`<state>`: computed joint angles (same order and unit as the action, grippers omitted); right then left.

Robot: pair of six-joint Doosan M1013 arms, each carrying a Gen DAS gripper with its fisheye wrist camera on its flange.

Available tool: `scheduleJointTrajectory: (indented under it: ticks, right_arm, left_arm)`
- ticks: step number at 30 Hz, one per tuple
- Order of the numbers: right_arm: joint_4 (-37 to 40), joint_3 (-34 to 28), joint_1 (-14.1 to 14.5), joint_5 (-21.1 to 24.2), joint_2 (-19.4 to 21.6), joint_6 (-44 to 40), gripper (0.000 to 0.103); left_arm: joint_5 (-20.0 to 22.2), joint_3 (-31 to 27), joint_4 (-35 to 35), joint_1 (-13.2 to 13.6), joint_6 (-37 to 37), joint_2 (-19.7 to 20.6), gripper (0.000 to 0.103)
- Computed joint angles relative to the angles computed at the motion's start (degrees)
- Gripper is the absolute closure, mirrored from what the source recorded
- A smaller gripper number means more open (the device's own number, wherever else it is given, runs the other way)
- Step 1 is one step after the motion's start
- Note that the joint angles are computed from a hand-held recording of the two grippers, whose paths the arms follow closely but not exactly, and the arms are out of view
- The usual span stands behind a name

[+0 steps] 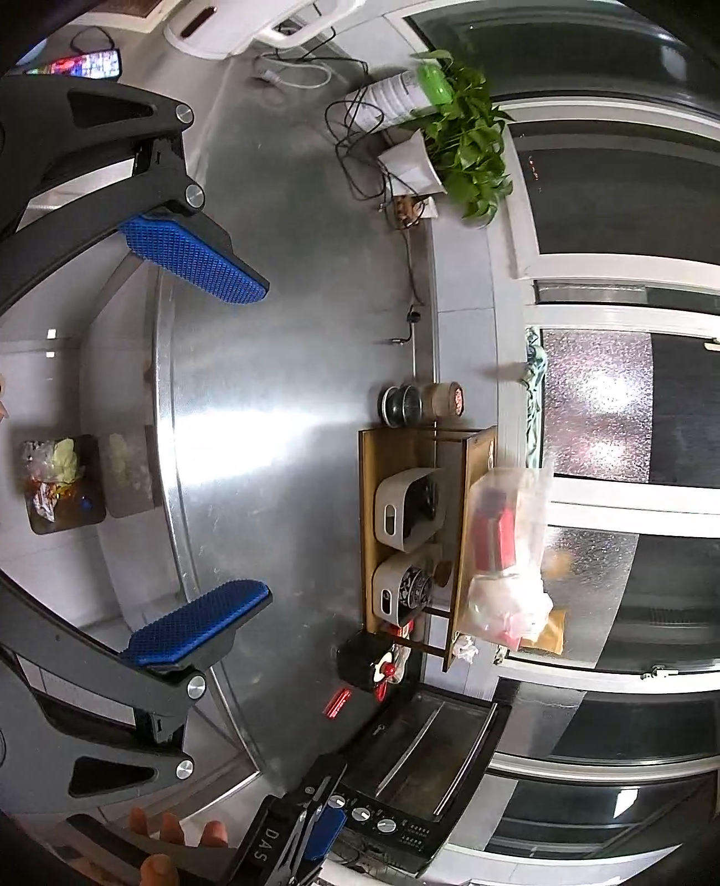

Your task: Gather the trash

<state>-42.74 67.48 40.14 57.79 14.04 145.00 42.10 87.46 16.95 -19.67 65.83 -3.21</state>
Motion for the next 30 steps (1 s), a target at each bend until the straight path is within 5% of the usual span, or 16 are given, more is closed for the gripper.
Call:
scheduleJointTrajectory:
  ticks: [30]
  right_arm:
    - [-1.49,-1.43,1.32,2.04,-0.3,1.03,0.003]
  left_arm:
    - [2.03,-1.43,1.06,-1.02,-0.3,-0.67,0.008]
